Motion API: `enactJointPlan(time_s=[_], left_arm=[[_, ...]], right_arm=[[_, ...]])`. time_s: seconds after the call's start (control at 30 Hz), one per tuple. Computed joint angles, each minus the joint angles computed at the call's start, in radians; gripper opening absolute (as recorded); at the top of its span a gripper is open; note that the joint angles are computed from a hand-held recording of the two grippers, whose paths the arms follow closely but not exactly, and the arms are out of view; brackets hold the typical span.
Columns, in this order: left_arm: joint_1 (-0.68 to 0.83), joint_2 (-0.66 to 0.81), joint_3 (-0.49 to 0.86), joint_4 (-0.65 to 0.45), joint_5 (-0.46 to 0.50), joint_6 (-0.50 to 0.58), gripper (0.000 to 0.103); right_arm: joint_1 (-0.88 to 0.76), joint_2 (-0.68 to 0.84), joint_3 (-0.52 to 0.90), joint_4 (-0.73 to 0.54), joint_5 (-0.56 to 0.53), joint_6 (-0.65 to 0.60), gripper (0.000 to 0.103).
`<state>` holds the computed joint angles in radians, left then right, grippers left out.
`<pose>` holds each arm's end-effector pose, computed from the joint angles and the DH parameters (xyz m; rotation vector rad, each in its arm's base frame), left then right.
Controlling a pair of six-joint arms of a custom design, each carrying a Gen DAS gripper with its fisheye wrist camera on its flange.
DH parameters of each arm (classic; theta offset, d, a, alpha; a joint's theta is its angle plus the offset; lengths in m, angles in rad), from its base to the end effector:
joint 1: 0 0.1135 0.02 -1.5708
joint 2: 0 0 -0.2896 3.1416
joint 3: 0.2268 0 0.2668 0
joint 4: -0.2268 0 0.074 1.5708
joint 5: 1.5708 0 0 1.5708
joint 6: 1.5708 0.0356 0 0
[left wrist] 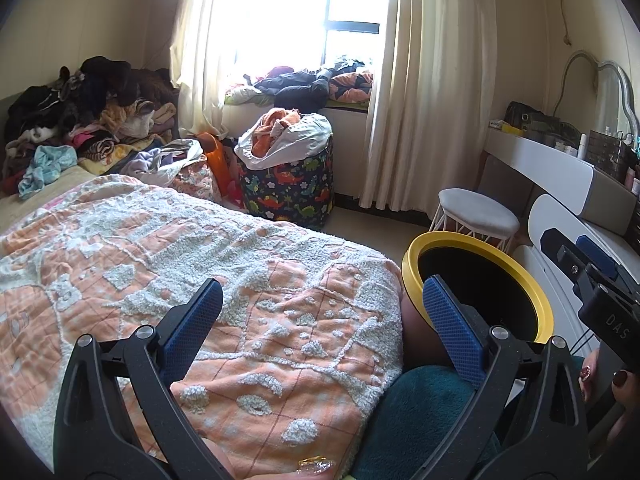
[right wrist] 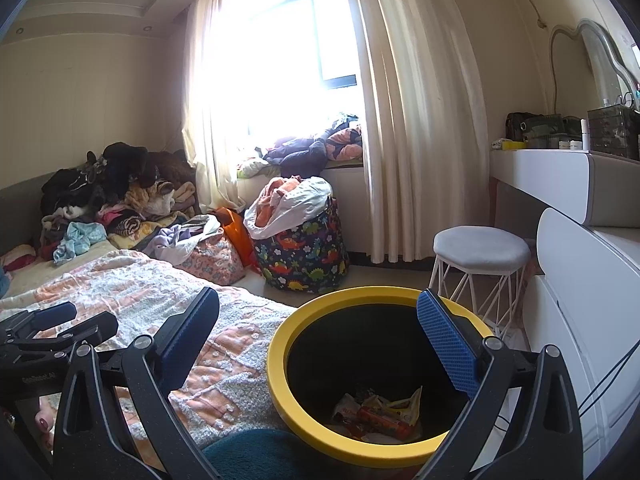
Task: Collect trash
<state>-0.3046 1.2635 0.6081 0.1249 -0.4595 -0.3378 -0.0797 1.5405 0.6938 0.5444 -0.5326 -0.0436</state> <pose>0.2589 -0.0648 0.2251 -0.3047 2.0196 0.0832 0.3287 -0.0081 0.2168 -0.3311 1.8200 0.4116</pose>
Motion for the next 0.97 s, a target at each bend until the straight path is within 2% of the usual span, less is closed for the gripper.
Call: enactJointPlan(time_s=[0.2,0.3,0.4,0.6,0.7,0.77,0.83,0.9,0.97], left_arm=[[0.004,-0.002,-0.002,-0.001,0.002,0.002,0.092],[-0.018,0.009,0.017,-0.027,-0.052,-0.017,0.092],[-0.020,-0.002,0.023,-0.044,-0.061,-0.034,0.092],[0.052,-0.128,-0.013,-0.141,-0.051,-0.095,0.092],[0.216,-0.243,-0.048,-0.269,0.000,-0.151,0.092],[0.410,-0.309,-0.074,-0.358,0.045,-0.163,0.092],[0.619,-0.316,-0.093,-0.410,0.078,-0.119,0.092],[0.845,-0.298,-0.126,-0.399,0.135,-0.043,0.092],[1.033,-0.220,-0.149,-0.340,0.147,0.046,0.092]], right_arm=[[-0.005,0.003,0.005,-0.010,-0.006,-0.004,0.096],[-0.009,0.008,0.008,-0.004,-0.010,-0.004,0.096],[-0.010,0.009,0.016,-0.019,-0.022,-0.012,0.096],[0.079,-0.044,0.041,-0.115,-0.031,-0.052,0.097],[0.217,-0.076,0.097,-0.246,-0.059,-0.077,0.097],[0.338,-0.068,0.148,-0.343,-0.064,-0.099,0.097],[0.495,-0.011,0.240,-0.490,-0.076,-0.122,0.097],[0.669,0.109,0.366,-0.654,-0.057,-0.147,0.097],[0.822,0.237,0.493,-0.809,0.005,-0.165,0.097]])
